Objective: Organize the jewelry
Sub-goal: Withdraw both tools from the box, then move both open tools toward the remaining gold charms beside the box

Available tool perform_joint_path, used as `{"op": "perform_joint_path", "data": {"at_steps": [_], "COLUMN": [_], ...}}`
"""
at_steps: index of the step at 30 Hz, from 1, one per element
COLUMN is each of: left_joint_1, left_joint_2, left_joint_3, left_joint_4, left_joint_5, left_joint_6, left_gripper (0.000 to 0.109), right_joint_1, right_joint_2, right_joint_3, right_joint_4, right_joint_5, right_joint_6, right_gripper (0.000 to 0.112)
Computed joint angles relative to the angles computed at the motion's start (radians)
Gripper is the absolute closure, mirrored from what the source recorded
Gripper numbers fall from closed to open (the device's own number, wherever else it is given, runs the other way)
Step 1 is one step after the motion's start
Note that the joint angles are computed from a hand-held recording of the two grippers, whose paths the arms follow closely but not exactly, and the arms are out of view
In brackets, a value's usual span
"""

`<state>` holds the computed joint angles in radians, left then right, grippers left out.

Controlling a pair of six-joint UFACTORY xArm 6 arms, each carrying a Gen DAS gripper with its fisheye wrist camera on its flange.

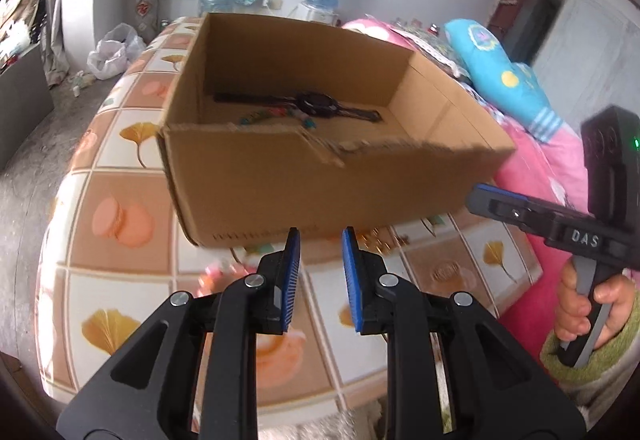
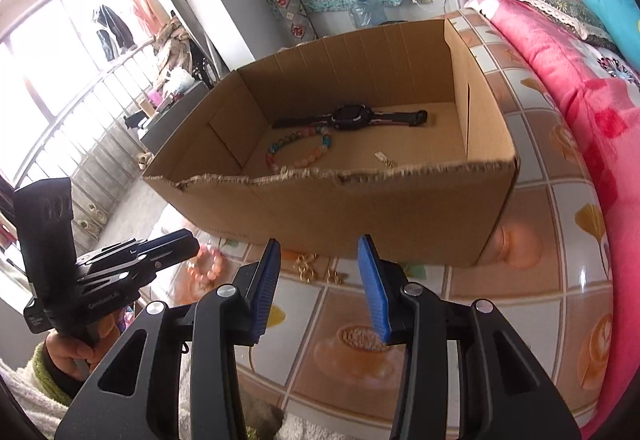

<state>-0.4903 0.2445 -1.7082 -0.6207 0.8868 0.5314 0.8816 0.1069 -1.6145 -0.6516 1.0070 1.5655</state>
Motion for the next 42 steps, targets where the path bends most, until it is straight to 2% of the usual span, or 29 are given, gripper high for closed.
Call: {"op": "perform_joint_path", "data": {"at_steps": [8,12,15,17,18,24,29,32,37,42], "left_joint_1": [0.019,0.016,0.009,-0.002,-0.009,-0.082,-0.108,-0.110,-0.114,-0.134], "left_joint_2": [0.097,0.111,0.087,0.050,0.037,0.002,0.061,0.124,0.176,0.190], "left_joint_3": [-0.144,-0.161,-0.126,-0.071,-0.050,0.029,-0.032,-0.108,-0.182,-0.201], "left_joint_4": [0.010,0.016,-0.011,-0.059,-0.068,-0.012,0.010,0.039,0.051,0.097], "left_joint_5": [0.023,0.016,0.017,0.026,0.029,0.057,0.126,0.168,0.173,0.152], "left_joint_6": [-0.066,-0.080,-0.047,0.027,0.054,0.128,0.114,0.057,0.010,0.014], "left_gripper": [0.088,0.088,0.088,0.087,0.082,0.081,0.081,0.081,0.081,0.081], "right_joint_1": [-0.038,-0.043,-0.040,-0.034,-0.030,-0.027,-0.030,-0.039,-0.054,-0.065], "right_joint_2": [-0.023,-0.030,-0.026,-0.020,-0.018,-0.034,-0.061,-0.080,-0.119,-0.141], "right_joint_3": [0.031,0.049,0.057,0.065,0.069,0.136,0.186,0.224,0.294,0.336], "right_joint_4": [-0.020,-0.032,-0.011,0.010,0.019,0.049,0.036,0.033,0.023,0.016], "right_joint_5": [-0.051,-0.070,-0.075,-0.072,-0.068,-0.094,-0.119,-0.147,-0.201,-0.237], "right_joint_6": [0.009,0.035,0.019,0.010,0.009,0.068,0.106,0.123,0.152,0.177], "right_gripper": [0.074,0.074,0.074,0.074,0.074,0.074,0.074,0.074,0.074,0.074]}}
